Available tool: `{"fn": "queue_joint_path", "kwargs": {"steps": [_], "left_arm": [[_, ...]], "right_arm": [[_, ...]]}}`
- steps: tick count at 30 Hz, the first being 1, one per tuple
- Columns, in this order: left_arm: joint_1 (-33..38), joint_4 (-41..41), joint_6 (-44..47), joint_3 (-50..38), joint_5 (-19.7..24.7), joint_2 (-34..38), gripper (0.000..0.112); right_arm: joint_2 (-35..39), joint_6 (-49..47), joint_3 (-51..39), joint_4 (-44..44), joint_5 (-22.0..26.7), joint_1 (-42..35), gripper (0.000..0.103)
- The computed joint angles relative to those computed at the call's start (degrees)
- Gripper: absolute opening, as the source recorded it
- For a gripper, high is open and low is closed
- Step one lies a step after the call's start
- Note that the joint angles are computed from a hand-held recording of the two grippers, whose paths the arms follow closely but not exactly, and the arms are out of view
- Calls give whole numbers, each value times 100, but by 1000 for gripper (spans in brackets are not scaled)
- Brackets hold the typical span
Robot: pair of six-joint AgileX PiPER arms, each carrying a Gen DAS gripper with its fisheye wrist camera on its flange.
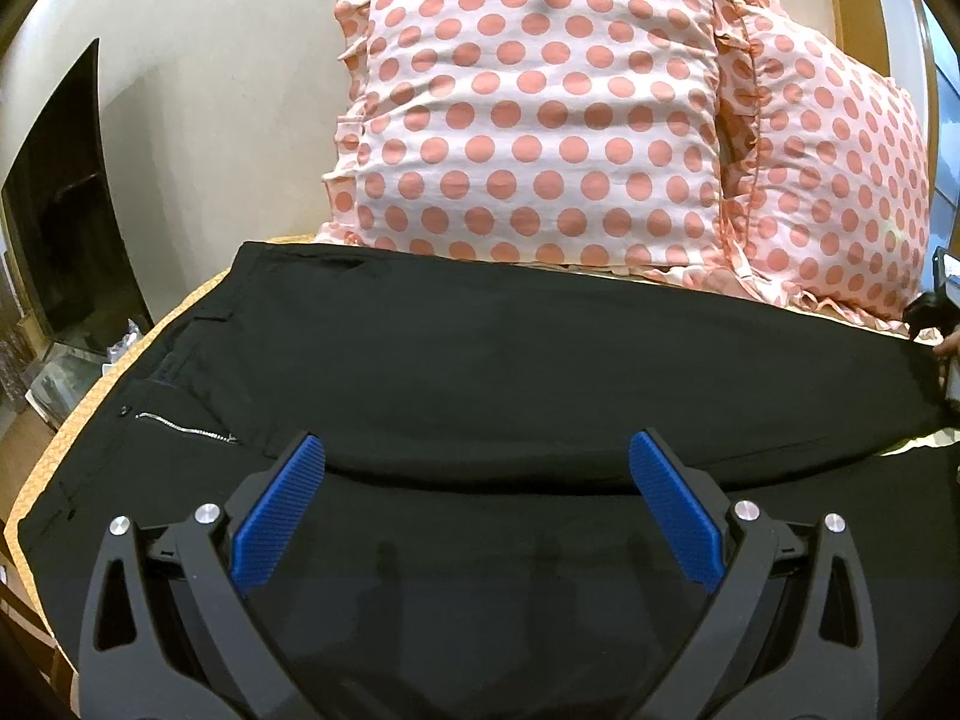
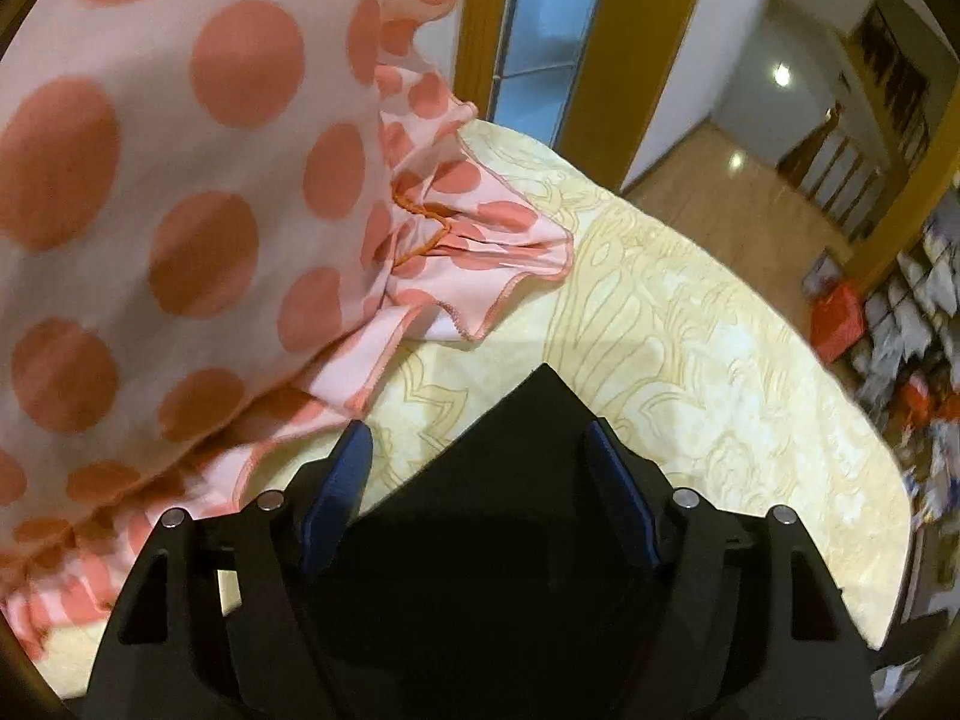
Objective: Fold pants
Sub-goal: 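Grasp the trouser leg end with the right gripper and lift it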
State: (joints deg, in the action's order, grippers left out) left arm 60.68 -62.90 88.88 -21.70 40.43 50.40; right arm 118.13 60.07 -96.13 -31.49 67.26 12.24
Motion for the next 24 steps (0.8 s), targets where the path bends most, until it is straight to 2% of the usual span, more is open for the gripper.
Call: {"fn": "queue_joint_path", "kwargs": {"steps": [2,3,5,9,10,13,14,16,20,22,24], "left_arm": [[87,-54,50,3,70,12,101],[126,-78,66,9,86,5,101],[256,-155,128,41,161,-52,101],[556,-375,374,158,349,-292,101],[750,-490,564,210,541,-386,101],[1442,-720,1165,365,1311,-707,101],[1535,-682,1238,378,1451,-790,101],[1644,-508,1301,372,1661,-876,101],[1984,-235,1294,233,2069,-733,101],[2278,-164,1228,64,2372,-542,101],[2502,-132,1172,-88,2552,-361,101]], "right_arm": [[-291,14,539,-18,-343,-17,62],[-532,63,873,53,-529,-17,60],[-1101,-51,1694,357,-1244,-255,48],[-2074,-542,2993,1044,-2450,-691,34],[-2327,-966,3237,1518,-2726,-901,27],[-2837,-2394,3977,3236,-3617,-1541,13],[-3005,-2782,4295,3809,-3996,-1684,10],[-3307,-3737,4732,4955,-4413,-1949,9],[-4490,-6024,5466,7247,-4439,-2226,8],[-5068,-7170,5783,8379,-4120,-2605,8],[-5859,-8315,6236,9461,-3428,-3272,8]]}}
